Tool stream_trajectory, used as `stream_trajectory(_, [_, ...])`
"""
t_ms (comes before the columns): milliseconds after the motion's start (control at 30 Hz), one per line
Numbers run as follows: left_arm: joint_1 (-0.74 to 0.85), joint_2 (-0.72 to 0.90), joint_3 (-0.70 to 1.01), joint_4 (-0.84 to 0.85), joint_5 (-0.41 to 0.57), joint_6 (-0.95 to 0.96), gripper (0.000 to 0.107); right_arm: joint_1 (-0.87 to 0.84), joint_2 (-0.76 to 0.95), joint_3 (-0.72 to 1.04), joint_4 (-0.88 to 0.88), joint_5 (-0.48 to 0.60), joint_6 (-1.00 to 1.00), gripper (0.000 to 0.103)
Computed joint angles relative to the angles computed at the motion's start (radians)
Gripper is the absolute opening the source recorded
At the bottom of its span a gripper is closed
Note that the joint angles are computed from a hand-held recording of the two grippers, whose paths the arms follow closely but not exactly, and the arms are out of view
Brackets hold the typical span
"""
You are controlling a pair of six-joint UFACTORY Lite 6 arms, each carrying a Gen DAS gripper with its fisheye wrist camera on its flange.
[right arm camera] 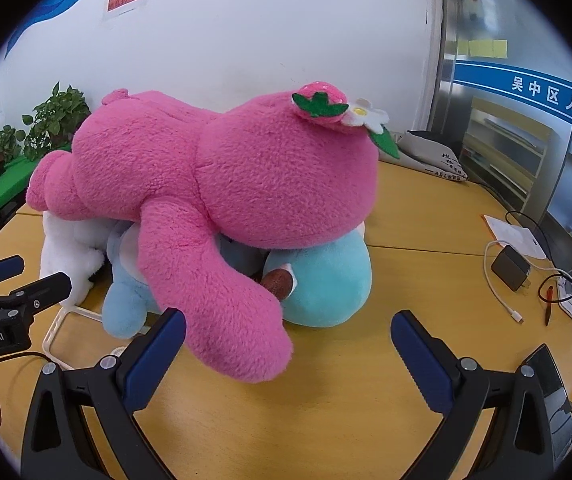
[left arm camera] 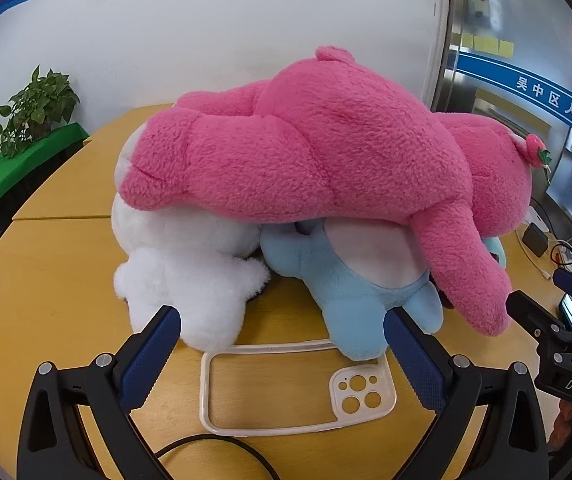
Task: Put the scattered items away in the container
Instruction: 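Move both grippers over the pink bear plush lying on the pile, then grasp the pink bear plush with both grippers and lift it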
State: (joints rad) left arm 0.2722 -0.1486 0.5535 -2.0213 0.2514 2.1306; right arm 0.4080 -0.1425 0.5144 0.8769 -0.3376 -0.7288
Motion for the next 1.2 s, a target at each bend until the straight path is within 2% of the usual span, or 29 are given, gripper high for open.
stream_trajectory(133, [0.01, -0.029, -0.034, -0.022, 0.006, 0.048, 0.103, 0.018, 0.023, 0.011, 0.018, -0.01, 0.002, 0.102])
stream_trajectory(267, [0.059, -0.038, -0.04, 0.052, 0.017, -0.009, 0.103, 0.042, 0.044, 0.023, -0.038, -0.014, 0.063, 0.102])
stream_trajectory(367, [0.062, -0.04, -0.04, 0.002, 0.006, 0.037, 0.103, 0.06, 0.047, 0.024, -0.064, -0.01, 0.08, 0.102])
stream_trajectory(533, [0.077, -0.037, -0.01, 0.156, 0.063, -0.104, 0.103, 0.044, 0.006, -0.003, -0.134, -0.011, 0.114, 0.102])
stream_trajectory(600, [0.076, -0.046, 0.004, 0.201, 0.082, -0.133, 0.103, 0.007, -0.027, -0.016, -0.233, 0.008, 0.208, 0.102])
stream_trajectory(767, [0.102, -0.065, 0.063, 0.341, 0.155, -0.231, 0.103, -0.12, -0.088, -0.031, -0.629, 0.007, 0.584, 0.102])
stream_trajectory(867, [0.126, -0.031, 0.17, 0.437, 0.2, -0.323, 0.103, -0.184, -0.082, 0.02, -0.812, -0.005, 0.734, 0.102])
stream_trajectory(967, [0.141, 0.071, 0.346, 0.527, 0.263, -0.434, 0.103, -0.233, -0.07, 0.094, -0.949, -0.044, 0.829, 0.102])
stream_trajectory(1067, [0.14, 0.256, 0.58, 0.641, 0.357, -0.588, 0.103, -0.297, 0.025, 0.213, -1.151, -0.095, 1.014, 0.103])
stream_trajectory(1200, [0.12, 0.573, 0.921, 0.845, 0.462, -0.84, 0.103, -0.334, 0.283, 0.437, -1.278, -0.063, 1.124, 0.102])
